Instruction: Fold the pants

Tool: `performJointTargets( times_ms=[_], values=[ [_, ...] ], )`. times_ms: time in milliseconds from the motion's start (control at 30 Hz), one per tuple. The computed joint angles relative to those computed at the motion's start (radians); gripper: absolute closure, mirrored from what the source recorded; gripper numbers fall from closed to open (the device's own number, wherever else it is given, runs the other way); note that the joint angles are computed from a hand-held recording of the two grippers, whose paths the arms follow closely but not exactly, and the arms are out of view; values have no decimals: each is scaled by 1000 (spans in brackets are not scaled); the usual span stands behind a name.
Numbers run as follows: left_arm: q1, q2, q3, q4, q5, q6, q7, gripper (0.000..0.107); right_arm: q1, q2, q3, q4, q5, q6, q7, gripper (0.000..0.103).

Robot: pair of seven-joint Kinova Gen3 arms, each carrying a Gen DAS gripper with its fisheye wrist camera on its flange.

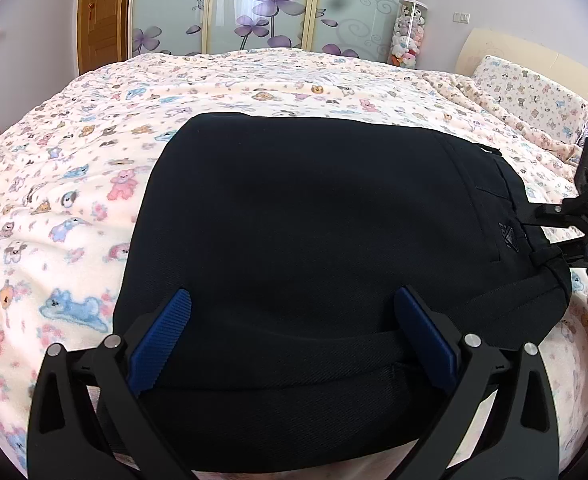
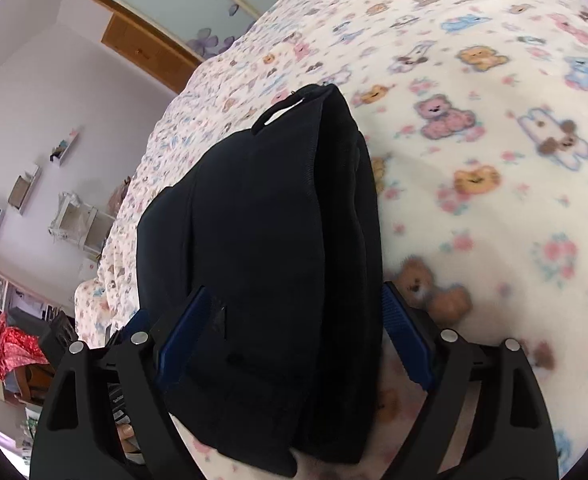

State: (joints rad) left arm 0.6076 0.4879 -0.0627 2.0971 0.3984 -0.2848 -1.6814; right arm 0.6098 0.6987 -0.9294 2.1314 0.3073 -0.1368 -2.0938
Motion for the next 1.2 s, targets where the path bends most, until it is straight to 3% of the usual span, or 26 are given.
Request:
performJointTargets(
  times_ms=[267,433,733,800,833,867,933,1133,1200],
  values=[
    [6,1,-6,-1,8,0,-4,6,143,178,-150,-19,94,-23,73,14],
    [9,1,-12,-6,18,11,-4,6,279,341,-315,16,213,-42,136,14],
    [16,1,-18,-8,19,14,-5,6,171,220,-204,-48,34,50,150,16],
    [18,1,-20,-8,21,14,-6,6,178,241,-208,-39,21,28,180,22],
    [19,1,-21,-8,22,14,-6,6,197,274,-230,-37,29,23,193,37],
    [19,1,-21,-8,22,14,-6,6,222,315,-257,-33,45,17,200,44],
    [8,1,-13,-8,16,14,-1,6,251,355,-287,-13,54,-17,223,49],
    [21,4,-36,-18,29,37,-1,6,236,302,-335,50,161,-141,231,52],
    [31,5,-50,-21,37,46,-1,6,221,289,-344,56,199,-168,224,60]
  ],
)
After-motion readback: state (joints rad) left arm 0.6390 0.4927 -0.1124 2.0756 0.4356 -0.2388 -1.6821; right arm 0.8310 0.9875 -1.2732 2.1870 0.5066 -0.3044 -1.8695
